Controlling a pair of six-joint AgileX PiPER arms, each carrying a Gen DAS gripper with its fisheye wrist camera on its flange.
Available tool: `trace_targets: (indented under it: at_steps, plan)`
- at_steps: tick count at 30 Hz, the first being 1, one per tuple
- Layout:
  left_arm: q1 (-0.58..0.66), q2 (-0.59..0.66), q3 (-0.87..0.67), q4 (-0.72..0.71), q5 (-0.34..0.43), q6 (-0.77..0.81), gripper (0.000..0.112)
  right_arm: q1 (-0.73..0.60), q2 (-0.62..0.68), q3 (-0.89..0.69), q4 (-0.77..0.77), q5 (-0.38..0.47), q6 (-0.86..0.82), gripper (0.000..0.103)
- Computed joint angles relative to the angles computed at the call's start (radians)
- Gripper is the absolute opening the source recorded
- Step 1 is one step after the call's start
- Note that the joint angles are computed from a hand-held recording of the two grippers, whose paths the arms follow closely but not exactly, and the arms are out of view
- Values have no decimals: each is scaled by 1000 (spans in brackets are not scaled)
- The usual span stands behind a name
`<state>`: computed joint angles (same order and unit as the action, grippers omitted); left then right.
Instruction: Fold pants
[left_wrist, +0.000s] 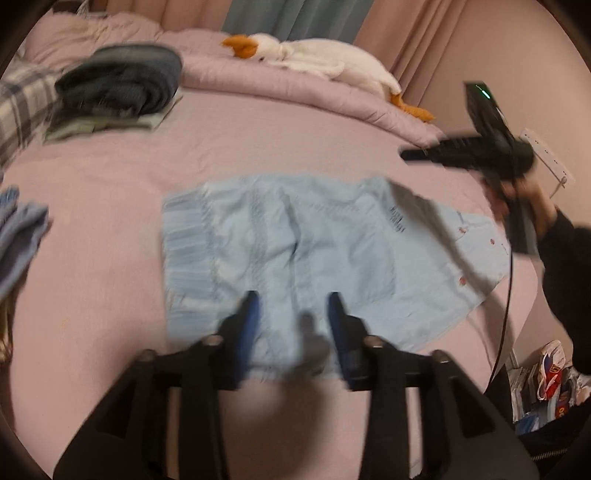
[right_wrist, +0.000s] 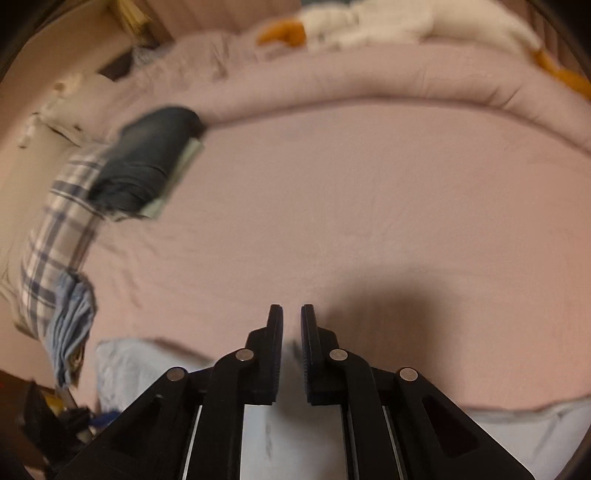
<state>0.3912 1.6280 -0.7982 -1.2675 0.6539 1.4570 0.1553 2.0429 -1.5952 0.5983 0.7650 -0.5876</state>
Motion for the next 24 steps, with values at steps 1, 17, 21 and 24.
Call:
trace_targets:
  at_steps: [1,17,21,24]
  plan:
    - [-16,-3,-10,-6,-6,-10,49,-1,-62,92,6,-42,-41,7]
    - [-172,17,22,207,-276,-157,50,-51,-486,969,68,-558,-481,12]
    - [-90,-34,57,192,-197,-141,48,-402,-468,919,375,-186,-799,14]
    - [-111,-86,66,250,-198,-241,53,-701,-422,847,479,57,-832,29]
